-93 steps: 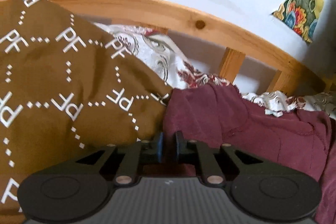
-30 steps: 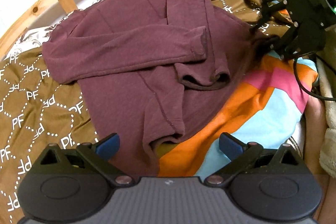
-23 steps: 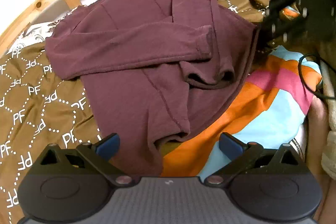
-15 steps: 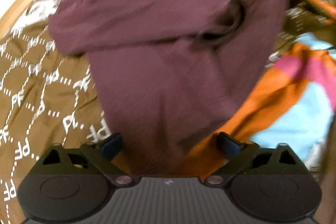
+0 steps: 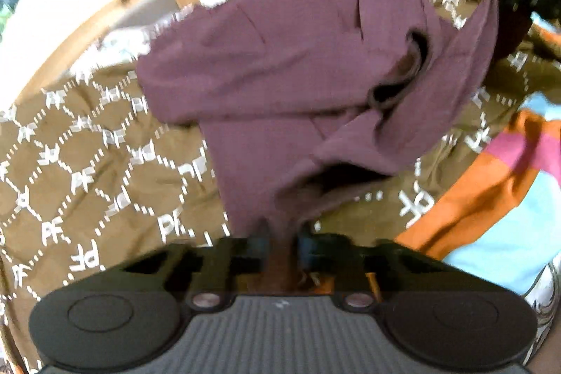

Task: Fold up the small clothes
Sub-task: 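Lift the hem with both grippers and fold it toward the collar, then carry the hem over the collar with both grippers and open them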

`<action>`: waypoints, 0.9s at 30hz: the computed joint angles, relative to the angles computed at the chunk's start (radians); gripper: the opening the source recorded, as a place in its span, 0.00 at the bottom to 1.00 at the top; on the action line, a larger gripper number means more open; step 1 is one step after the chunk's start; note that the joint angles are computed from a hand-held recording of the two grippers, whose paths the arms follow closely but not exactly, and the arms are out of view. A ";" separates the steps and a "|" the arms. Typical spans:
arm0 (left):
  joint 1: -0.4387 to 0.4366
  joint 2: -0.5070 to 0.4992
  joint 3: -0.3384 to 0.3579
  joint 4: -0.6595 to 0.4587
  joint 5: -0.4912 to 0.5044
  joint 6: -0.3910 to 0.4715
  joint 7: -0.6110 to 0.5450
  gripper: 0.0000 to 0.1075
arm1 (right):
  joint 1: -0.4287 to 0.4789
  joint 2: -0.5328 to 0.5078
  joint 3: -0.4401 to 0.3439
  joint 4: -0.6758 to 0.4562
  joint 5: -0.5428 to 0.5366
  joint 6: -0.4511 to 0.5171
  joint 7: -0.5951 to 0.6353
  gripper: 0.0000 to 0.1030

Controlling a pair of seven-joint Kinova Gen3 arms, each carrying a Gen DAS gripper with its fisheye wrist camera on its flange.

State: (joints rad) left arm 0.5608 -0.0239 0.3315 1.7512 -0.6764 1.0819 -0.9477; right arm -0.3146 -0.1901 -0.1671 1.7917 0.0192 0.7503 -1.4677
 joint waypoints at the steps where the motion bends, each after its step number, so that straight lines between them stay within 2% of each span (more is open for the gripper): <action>1: 0.012 -0.010 0.004 0.014 -0.037 -0.012 0.033 0.05 | 0.004 -0.007 -0.025 0.008 0.040 -0.010 -0.020 0.06; 5: 0.011 -0.083 0.052 0.070 -0.154 -0.061 0.148 0.03 | 0.012 -0.044 -0.102 0.040 0.176 -0.044 -0.082 0.06; 8: -0.009 -0.141 0.113 0.084 -0.224 -0.058 0.235 0.03 | 0.019 -0.093 -0.140 0.058 0.239 -0.052 -0.128 0.05; 13: -0.058 -0.217 0.215 0.061 -0.233 -0.005 0.314 0.03 | 0.042 -0.205 -0.185 0.087 0.275 -0.055 -0.164 0.05; 17: -0.085 -0.257 0.337 0.042 -0.215 0.114 0.297 0.03 | 0.041 -0.310 -0.195 0.098 0.238 -0.029 -0.141 0.04; 20: -0.098 -0.283 0.422 0.000 -0.143 0.216 0.272 0.03 | 0.001 -0.376 -0.188 0.078 0.211 0.053 -0.128 0.04; 23: -0.118 -0.310 0.489 -0.046 -0.083 0.296 0.233 0.03 | 0.002 -0.431 -0.182 0.027 0.100 0.175 -0.066 0.04; 25: -0.119 -0.337 0.497 -0.070 -0.042 0.313 0.201 0.03 | 0.010 -0.461 -0.188 -0.012 0.052 0.256 -0.042 0.04; 27: -0.122 -0.351 0.478 -0.094 0.000 0.310 0.166 0.03 | 0.015 -0.474 -0.199 -0.046 0.030 0.314 -0.038 0.04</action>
